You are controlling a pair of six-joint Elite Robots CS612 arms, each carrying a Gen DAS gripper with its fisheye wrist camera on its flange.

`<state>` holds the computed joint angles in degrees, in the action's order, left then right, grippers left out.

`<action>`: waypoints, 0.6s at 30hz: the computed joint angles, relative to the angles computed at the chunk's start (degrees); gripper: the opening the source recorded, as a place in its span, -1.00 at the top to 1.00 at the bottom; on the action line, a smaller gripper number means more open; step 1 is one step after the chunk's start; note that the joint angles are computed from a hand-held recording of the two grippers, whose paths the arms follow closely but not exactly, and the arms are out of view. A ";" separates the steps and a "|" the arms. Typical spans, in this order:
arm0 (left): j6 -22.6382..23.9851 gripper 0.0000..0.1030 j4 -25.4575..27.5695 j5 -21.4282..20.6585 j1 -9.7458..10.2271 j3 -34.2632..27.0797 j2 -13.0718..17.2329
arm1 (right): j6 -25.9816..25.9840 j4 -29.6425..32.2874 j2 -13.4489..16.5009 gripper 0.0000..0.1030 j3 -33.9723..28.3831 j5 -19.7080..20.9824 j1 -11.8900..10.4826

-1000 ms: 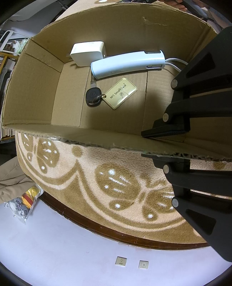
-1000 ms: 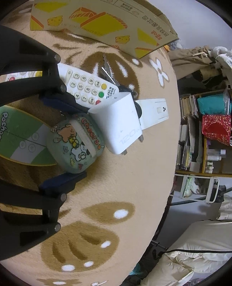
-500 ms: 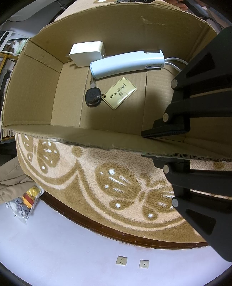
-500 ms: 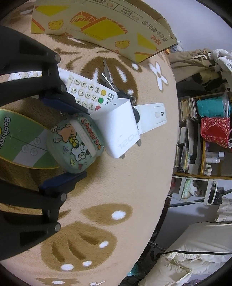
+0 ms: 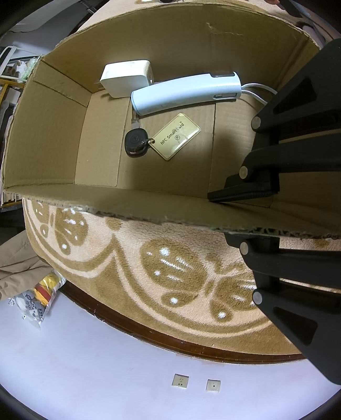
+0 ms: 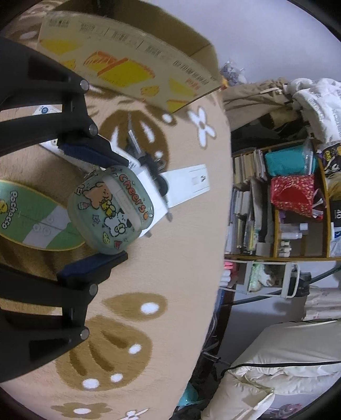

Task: Organize rigid objects
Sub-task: 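Lift the 'Cheers' tin with the right gripper, carry into box, release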

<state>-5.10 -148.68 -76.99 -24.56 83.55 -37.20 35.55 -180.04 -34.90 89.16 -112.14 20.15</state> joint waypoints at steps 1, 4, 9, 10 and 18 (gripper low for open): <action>0.06 0.72 -0.01 0.04 -0.03 0.02 0.00 | -0.28 -0.55 -0.09 -0.29 -0.07 0.02 0.10; 0.10 0.72 -0.04 0.31 -0.11 0.05 -0.01 | -1.17 -1.41 -0.22 -0.29 -0.65 0.21 0.26; 0.03 0.72 0.04 0.43 -0.21 0.03 -0.03 | -1.49 -3.29 0.02 -0.29 -2.19 1.68 0.53; 0.08 0.72 0.00 0.48 -0.21 0.05 -0.03 | -1.39 -3.71 0.07 -0.29 -2.43 1.98 0.60; 0.10 0.72 0.01 0.52 -0.22 0.03 -0.05 | -3.01 -6.34 1.26 -0.29 -6.92 4.61 1.35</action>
<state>-4.99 -148.66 -76.47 -24.78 83.58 -37.25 32.54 -186.38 -33.64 82.24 -107.54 21.50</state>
